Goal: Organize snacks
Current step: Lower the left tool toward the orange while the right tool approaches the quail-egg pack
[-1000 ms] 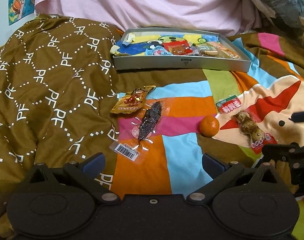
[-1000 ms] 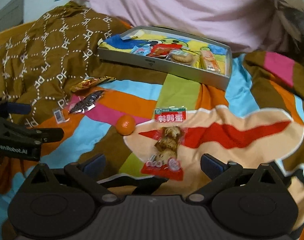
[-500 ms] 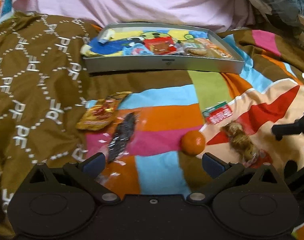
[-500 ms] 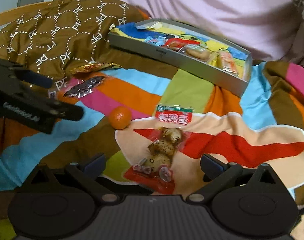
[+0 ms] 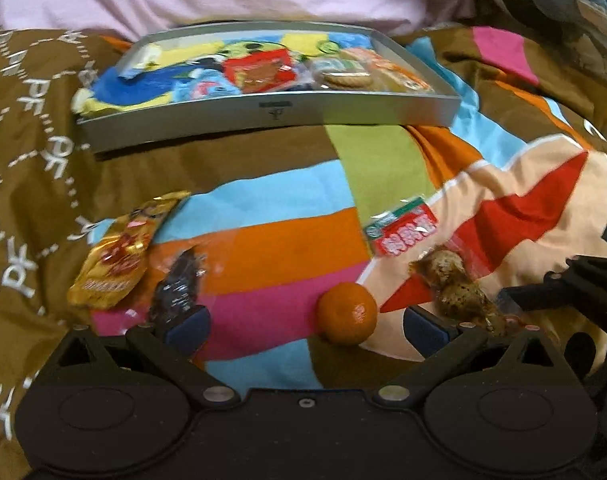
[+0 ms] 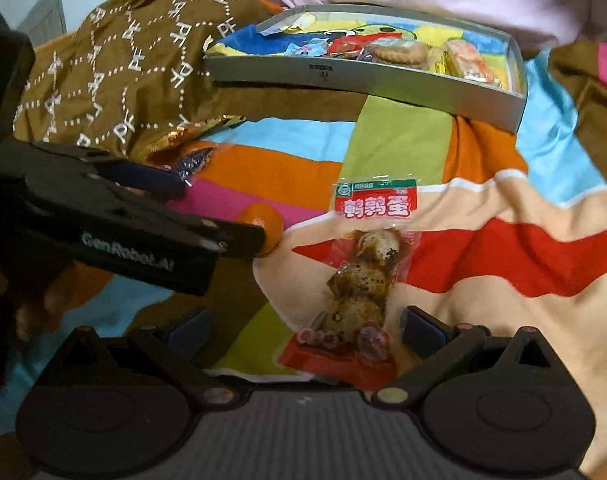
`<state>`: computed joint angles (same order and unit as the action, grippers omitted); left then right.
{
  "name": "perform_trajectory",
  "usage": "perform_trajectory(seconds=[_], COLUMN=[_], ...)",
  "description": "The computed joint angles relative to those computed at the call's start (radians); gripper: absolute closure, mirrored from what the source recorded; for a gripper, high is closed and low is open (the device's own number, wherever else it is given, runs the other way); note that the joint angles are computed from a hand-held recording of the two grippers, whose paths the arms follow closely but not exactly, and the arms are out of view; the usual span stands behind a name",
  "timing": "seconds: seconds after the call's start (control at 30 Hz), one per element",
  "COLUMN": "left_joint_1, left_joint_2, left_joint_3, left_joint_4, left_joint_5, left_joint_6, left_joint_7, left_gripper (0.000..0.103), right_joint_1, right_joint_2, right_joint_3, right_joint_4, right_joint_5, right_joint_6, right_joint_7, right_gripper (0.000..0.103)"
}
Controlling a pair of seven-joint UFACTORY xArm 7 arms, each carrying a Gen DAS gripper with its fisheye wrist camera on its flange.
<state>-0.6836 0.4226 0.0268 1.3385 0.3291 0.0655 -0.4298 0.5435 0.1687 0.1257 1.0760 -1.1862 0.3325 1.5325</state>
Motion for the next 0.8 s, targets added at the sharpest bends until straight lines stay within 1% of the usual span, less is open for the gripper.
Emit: perform_trajectory(seconds=[0.03, 0.13, 0.2, 0.27, 0.37, 0.43, 0.6, 0.7, 0.77, 0.8], left_joint_1=[0.029, 0.070, 0.103, 0.126, 0.167, 0.171, 0.179, 0.183, 0.191, 0.192], left_joint_2=[0.006, 0.026, 0.037, 0.044, 0.050, 0.049, 0.050, 0.049, 0.049, 0.050], left_joint_3=[-0.036, -0.089, -0.132, -0.163, -0.219, -0.228, -0.246, -0.253, -0.264, -0.265], left_joint_4=[0.009, 0.035, 0.050, 0.057, 0.059, 0.055, 0.052, 0.052, 0.054, 0.054], left_joint_5=[-0.011, -0.036, -0.064, -0.092, -0.143, -0.167, -0.216, -0.238, -0.254, -0.261], left_joint_6=[0.007, 0.023, 0.035, 0.036, 0.038, 0.032, 0.037, 0.042, 0.049, 0.052], left_joint_7=[0.032, 0.105, 0.162, 0.214, 0.297, 0.333, 0.398, 0.429, 0.451, 0.459], left_gripper=[0.001, 0.001, 0.001, 0.003, 0.007, 0.008, 0.013, 0.018, 0.023, 0.023], right_joint_1=[-0.004, -0.012, -0.014, -0.015, -0.016, -0.012, -0.002, 0.003, 0.004, 0.004], right_joint_2=[0.002, 0.005, -0.001, -0.005, -0.007, -0.004, -0.002, -0.003, -0.004, -0.004], right_joint_3=[-0.004, -0.013, -0.017, -0.015, -0.008, -0.002, -0.004, -0.004, -0.001, 0.000], right_joint_4=[0.000, 0.000, -0.006, -0.009, -0.010, -0.005, 0.000, 0.001, 0.003, 0.003], right_joint_5=[-0.005, -0.014, -0.020, -0.008, 0.019, 0.046, 0.048, 0.041, 0.038, 0.038], right_joint_6=[-0.019, -0.060, -0.074, -0.068, -0.049, -0.023, 0.000, 0.022, 0.037, 0.043], right_joint_7=[0.013, 0.028, 0.040, 0.030, 0.000, -0.036, -0.039, -0.030, -0.028, -0.028], right_gripper=[0.000, 0.001, 0.003, 0.007, 0.009, 0.009, 0.011, 0.015, 0.018, 0.019])
